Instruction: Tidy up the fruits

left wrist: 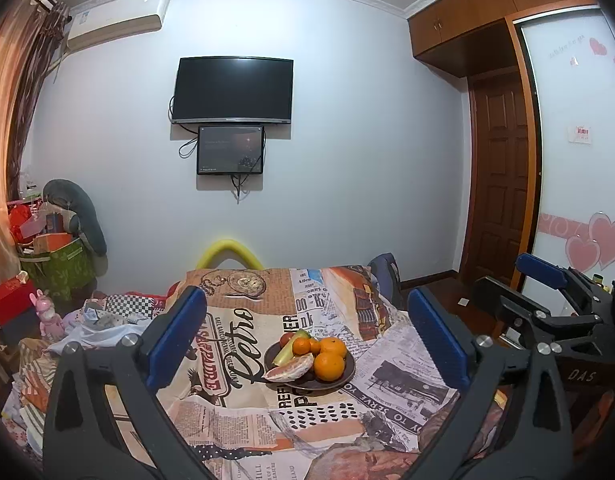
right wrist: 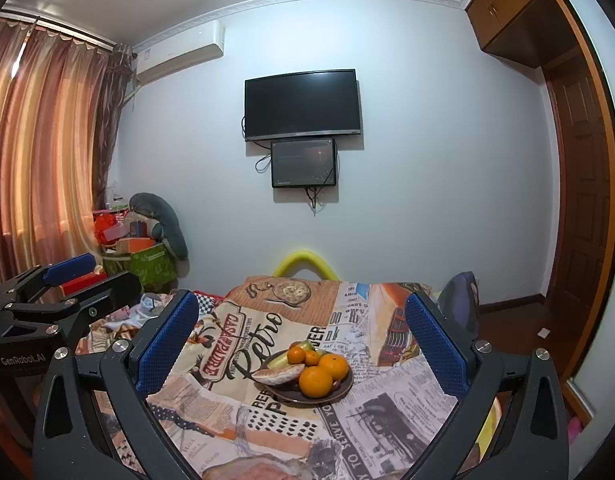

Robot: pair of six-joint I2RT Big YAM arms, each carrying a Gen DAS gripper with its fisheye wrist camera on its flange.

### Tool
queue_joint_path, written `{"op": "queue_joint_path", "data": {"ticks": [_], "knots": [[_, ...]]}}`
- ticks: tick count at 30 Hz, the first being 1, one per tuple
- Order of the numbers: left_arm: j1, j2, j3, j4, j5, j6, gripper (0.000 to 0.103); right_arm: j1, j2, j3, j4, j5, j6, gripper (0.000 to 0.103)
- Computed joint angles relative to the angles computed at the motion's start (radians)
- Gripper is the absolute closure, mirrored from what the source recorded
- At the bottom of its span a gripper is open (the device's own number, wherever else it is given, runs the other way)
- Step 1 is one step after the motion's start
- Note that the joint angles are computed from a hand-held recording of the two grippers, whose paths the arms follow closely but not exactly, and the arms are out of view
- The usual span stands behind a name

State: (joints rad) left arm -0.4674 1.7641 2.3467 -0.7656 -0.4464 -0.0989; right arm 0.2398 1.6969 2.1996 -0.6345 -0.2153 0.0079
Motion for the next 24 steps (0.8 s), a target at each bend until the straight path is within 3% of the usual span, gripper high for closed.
{"op": "queue_joint_path", "data": {"ticks": [24], "knots": [[0.005, -0.01, -0.026, 0.006, 0.003, -0.015, 0.0, -0.002, -0.014, -0.009, -0.02, -0.01, 0.01, 0.0]]}}
